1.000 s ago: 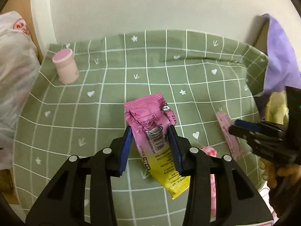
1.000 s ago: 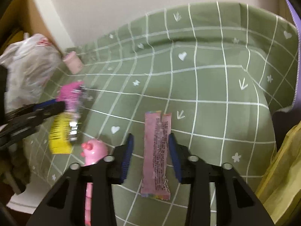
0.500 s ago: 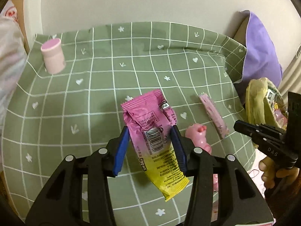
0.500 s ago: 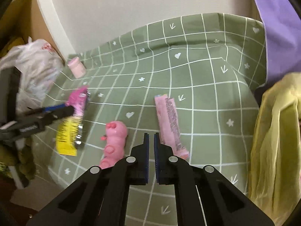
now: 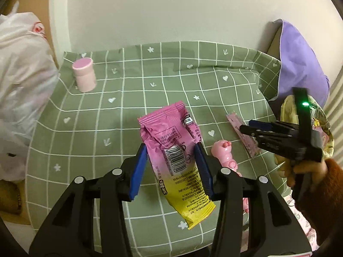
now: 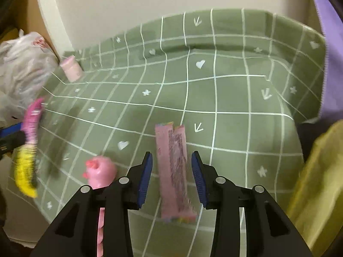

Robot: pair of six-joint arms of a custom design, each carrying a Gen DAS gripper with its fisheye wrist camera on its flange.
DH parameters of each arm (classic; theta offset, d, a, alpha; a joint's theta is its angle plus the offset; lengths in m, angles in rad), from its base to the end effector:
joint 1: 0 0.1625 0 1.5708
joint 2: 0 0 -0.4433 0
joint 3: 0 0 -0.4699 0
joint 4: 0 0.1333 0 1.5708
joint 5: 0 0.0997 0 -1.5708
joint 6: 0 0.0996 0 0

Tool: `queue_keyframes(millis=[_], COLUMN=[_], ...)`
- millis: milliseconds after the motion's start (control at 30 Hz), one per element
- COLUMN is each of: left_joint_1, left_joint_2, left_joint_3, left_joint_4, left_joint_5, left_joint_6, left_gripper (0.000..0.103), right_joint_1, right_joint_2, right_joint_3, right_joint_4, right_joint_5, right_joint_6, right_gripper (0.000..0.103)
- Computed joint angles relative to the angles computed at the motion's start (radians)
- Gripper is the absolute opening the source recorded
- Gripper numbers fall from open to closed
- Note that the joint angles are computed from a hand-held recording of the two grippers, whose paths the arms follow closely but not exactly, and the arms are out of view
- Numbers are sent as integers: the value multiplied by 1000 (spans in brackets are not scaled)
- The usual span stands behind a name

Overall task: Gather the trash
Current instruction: 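Carry the pink stick and pink-yellow packet into the yellow bag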

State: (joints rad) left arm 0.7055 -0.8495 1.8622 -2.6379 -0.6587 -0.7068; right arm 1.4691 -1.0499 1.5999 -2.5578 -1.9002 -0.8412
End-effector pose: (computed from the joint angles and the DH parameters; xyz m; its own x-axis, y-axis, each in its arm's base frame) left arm -0.3531 -0.5793 0.0413 -0.8204 -0.0873 -0.5651 0.2991 0.7769 -0.5541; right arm 0.0243 -0.7578 0.2582 -0.6868 -0.5171 0.5108 -0.6300 0.7739 -0.0636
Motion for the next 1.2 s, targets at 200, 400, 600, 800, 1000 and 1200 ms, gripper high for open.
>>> queue_keyframes(millis=[200,400,600,800,1000,1200], left_joint_1=[-34,-67,-75,-68,-57,-54], left_joint_2=[-6,53,137,230,334,443], left_joint_3=[-6,-83,-209,-338,-474,-616], left_joint_4=[-60,-355,-526,-511,-438,-351], left_joint_5=[58,71,-66,-246,-404,-487], left_joint_6=[69,384,618,700,715,723], left_gripper=[43,43,43,43,43,43], right_joint_1=[-3,12,9,-26,-88,-147], right_joint_2=[-68,-233,-369,-474,-548,-568], right_joint_3=[40,126,181,222,235,214], right_joint_4=[39,-76,-198,-299,-344,-332], right_joint_5=[71,235,292,246,215,221], right_joint_6=[-28,-15,-11,10,65,115], right_gripper=[13,13,13,13,13,13])
